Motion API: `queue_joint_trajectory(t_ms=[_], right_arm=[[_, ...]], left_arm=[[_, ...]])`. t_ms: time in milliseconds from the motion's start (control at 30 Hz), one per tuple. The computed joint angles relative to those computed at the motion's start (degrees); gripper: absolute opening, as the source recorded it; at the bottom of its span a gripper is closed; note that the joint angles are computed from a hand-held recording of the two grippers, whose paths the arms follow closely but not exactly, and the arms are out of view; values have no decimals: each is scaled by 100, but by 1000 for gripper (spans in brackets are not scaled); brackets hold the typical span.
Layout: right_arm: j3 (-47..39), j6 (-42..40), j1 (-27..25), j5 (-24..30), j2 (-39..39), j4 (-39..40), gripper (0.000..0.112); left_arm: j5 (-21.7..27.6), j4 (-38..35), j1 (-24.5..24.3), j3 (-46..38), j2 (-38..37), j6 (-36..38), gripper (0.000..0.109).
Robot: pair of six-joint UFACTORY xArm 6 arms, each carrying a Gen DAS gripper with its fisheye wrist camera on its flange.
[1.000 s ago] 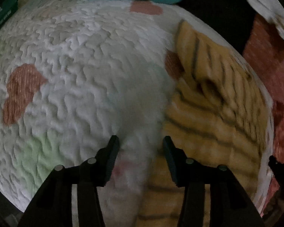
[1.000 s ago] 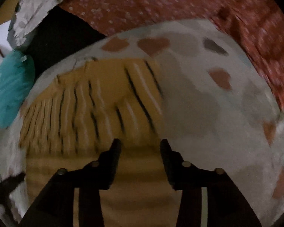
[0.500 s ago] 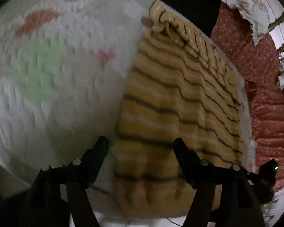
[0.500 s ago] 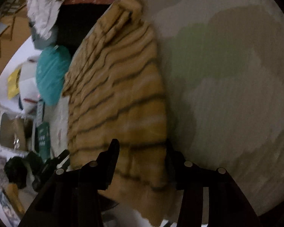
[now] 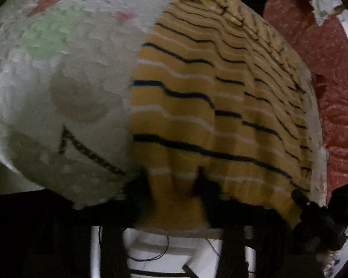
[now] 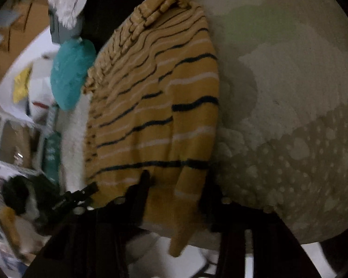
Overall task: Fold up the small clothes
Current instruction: 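Grasp the sweater hem with both grippers and fold it toward the collar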
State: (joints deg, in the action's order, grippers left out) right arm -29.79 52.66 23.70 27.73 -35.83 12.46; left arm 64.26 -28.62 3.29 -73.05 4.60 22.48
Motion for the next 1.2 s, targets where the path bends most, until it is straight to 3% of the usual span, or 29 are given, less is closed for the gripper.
queue_joint_trajectory(t_ms=[67, 367, 600, 733, 933, 1200], right_arm=[[-72, -190, -38, 106, 26, 208, 11], [-76, -53, 69, 807, -637, 291, 8], [532, 625, 602, 1538, -1938, 233, 8], [828, 963, 701, 1388, -2412, 219, 8], [258, -18, 178, 556, -1616, 676, 8], [-1449, -1430, -711, -265, 628, 1264, 8]], left_arm=[[579, -324, 204, -407, 246, -300, 10], [685, -50, 225, -82, -457, -395, 10], [1547, -413, 943, 815, -1351, 204, 10], [2000, -880, 1354, 692, -1224, 76, 10], [1939, -1351, 1124, -362, -626, -290, 10], [1513, -1457, 418, -2987, 1221, -1159, 10]])
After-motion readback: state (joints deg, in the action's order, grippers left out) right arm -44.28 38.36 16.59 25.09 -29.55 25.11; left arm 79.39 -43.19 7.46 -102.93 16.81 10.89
